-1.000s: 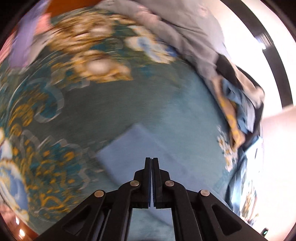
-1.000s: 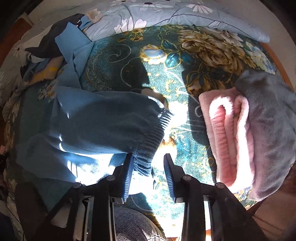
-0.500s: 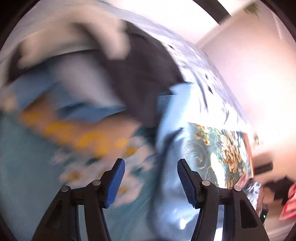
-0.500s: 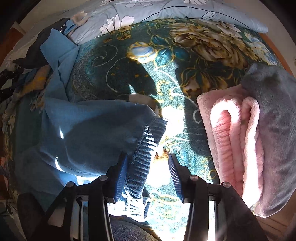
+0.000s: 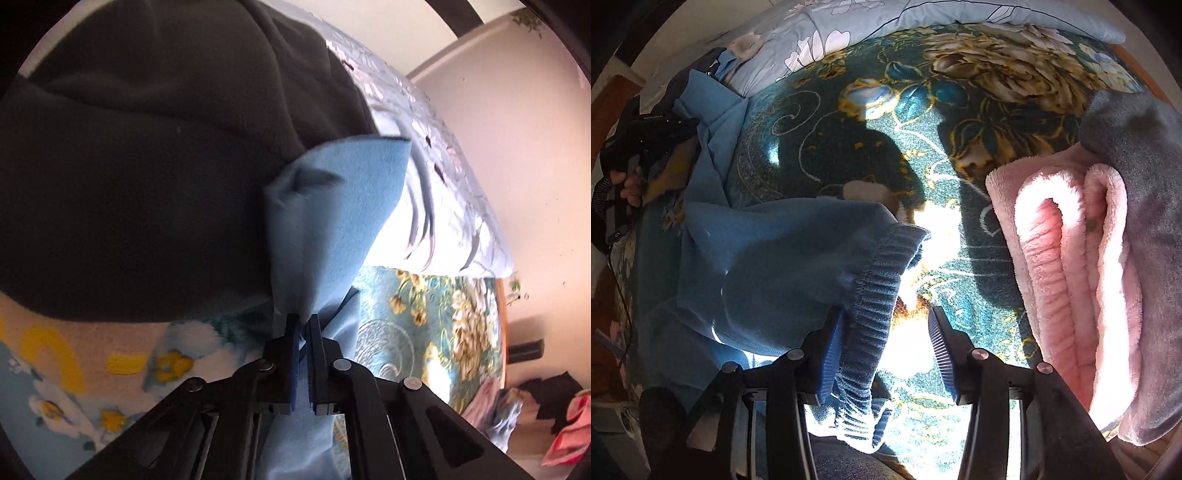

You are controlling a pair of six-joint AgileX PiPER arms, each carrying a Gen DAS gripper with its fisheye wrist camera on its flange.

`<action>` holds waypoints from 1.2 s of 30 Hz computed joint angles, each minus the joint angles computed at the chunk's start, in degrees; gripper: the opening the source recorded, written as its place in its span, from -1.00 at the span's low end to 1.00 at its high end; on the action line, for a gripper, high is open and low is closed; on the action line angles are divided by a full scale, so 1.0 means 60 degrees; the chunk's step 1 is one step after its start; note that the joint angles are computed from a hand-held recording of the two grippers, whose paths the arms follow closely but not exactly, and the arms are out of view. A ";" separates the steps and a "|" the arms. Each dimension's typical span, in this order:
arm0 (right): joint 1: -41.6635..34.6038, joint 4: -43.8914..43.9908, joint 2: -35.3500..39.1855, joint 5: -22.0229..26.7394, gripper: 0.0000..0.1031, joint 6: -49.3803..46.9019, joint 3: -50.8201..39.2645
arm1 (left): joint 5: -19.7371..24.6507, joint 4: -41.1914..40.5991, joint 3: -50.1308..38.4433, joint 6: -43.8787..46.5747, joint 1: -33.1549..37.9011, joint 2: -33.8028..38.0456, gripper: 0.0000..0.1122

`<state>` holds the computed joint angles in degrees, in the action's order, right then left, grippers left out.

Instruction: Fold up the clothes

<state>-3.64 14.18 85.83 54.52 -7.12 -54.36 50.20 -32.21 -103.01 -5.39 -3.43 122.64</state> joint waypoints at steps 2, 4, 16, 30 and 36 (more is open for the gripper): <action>-0.0038 0.0065 -0.0083 0.0021 -0.08 -0.0030 0.0019 | -0.0295 -0.0063 0.0469 0.0195 -0.0033 -0.0554 -0.94; -0.0030 0.0065 -0.0155 0.0042 -0.08 0.0035 0.0013 | -0.0622 -0.0080 0.1206 0.0553 -0.0013 -0.1505 -0.94; 0.0256 0.0060 -0.0715 0.0193 -0.08 0.0426 0.0024 | 0.0685 -0.0567 0.5525 0.3506 0.5341 -0.7760 -0.94; 0.0353 0.0557 0.1841 0.0477 -0.08 0.0091 -0.2634 | -0.0181 -0.1271 0.9466 0.5037 0.8661 -0.7283 -0.94; -0.0451 0.2213 0.3449 0.0445 -0.08 -0.0289 -0.3230 | -0.0193 -0.1440 0.9317 0.5163 0.8510 -0.7041 -0.94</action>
